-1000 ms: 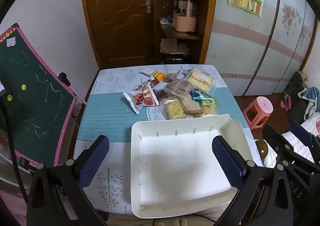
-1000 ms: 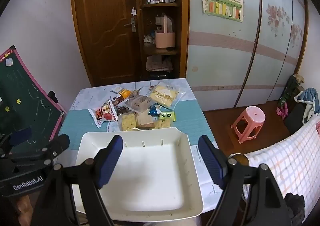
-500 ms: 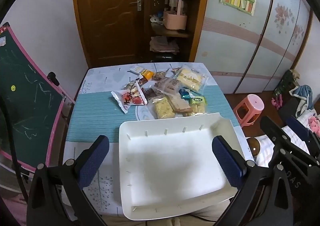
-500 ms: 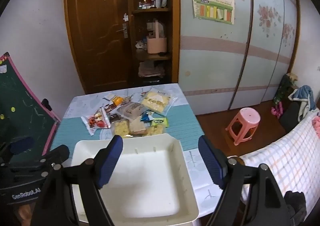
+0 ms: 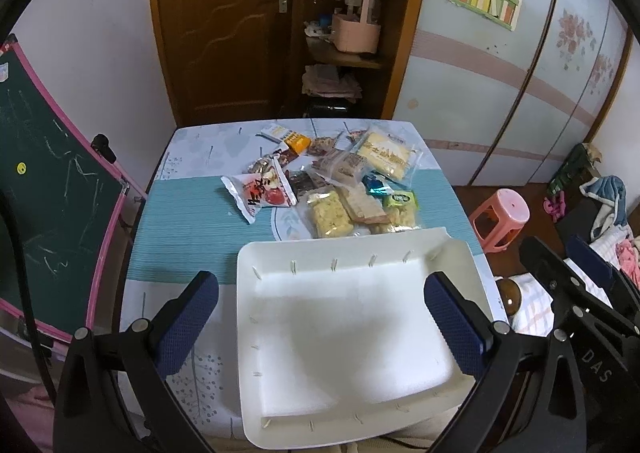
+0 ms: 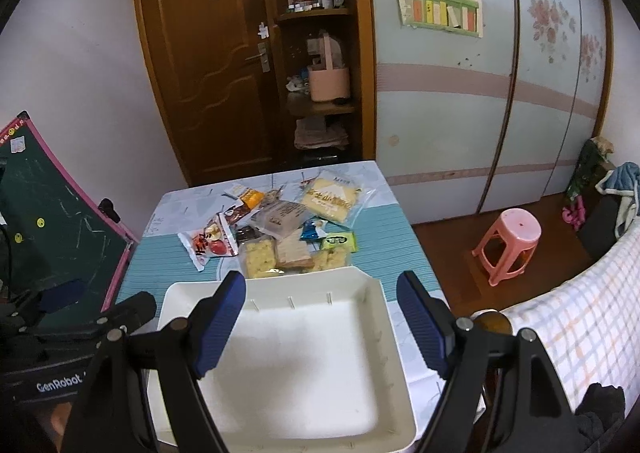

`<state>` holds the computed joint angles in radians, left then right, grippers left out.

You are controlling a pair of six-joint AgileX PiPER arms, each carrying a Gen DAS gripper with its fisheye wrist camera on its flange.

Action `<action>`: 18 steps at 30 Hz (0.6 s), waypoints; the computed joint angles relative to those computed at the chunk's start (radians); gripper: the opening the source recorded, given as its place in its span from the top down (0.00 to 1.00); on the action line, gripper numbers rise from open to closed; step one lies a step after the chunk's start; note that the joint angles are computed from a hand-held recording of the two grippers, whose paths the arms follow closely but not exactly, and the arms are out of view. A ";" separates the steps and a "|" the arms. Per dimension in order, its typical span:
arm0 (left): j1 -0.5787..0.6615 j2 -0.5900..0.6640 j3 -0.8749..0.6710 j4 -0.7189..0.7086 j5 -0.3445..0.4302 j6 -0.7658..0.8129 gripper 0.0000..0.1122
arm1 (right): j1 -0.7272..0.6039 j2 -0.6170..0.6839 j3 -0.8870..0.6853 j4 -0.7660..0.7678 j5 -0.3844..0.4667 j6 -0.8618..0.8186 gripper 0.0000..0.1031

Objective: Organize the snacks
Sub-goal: 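Move both tools from the white tray toward the snack pile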

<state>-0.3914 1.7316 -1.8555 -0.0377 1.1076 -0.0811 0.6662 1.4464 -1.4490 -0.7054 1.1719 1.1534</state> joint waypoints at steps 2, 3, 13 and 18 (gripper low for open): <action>0.009 0.008 -0.005 0.002 -0.019 -0.006 0.09 | -0.014 0.016 -0.016 0.011 0.005 -0.021 0.24; 0.019 0.005 -0.002 -0.008 -0.024 0.004 0.09 | -0.023 0.021 -0.022 0.019 0.001 -0.034 0.24; 0.043 0.079 -0.126 -0.031 0.019 0.049 0.09 | -0.115 0.024 -0.047 0.121 -0.096 -0.127 0.24; 0.034 0.122 -0.224 0.001 0.037 0.044 0.09 | -0.132 0.045 -0.099 0.128 -0.076 -0.174 0.24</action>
<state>-0.3576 1.8533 -2.0791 -0.0371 1.1446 -0.0375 0.5338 1.4911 -1.5476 -0.5775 1.0957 0.9793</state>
